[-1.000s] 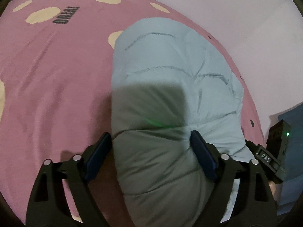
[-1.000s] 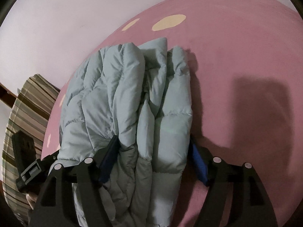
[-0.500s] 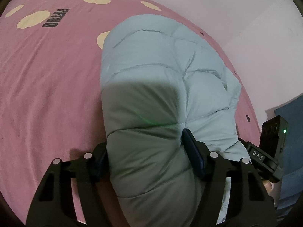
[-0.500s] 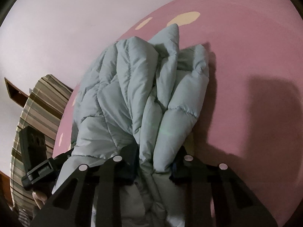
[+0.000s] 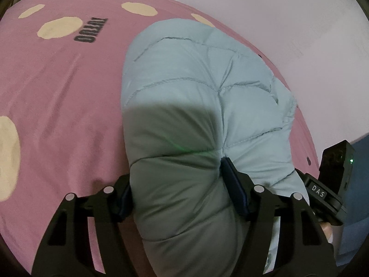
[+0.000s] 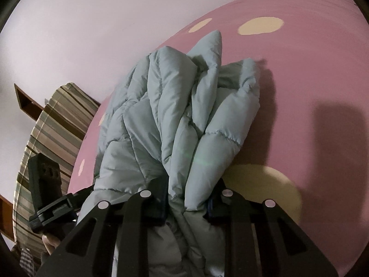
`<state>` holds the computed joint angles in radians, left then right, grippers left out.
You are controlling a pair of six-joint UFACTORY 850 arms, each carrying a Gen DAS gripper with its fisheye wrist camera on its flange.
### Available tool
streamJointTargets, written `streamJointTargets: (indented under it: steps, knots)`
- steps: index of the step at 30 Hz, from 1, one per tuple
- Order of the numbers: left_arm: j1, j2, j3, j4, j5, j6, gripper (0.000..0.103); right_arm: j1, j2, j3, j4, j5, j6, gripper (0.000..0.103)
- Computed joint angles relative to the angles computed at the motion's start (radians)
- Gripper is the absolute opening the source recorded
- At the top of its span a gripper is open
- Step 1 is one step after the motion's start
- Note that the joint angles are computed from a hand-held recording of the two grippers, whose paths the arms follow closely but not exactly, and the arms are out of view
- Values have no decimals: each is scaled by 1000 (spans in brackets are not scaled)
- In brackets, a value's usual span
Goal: Fold large clothes
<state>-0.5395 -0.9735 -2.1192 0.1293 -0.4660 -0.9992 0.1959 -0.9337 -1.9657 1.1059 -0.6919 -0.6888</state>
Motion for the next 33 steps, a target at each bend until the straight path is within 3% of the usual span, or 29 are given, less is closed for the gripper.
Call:
streamJointTargets:
  steps: [12,33]
  knots:
    - [33,48,83,29,24,-26,66,19,-148,-225,-70,-73,125,24]
    - [20,52,90,93,27,-104,66,6,-150,-215,-53,-93,135,24]
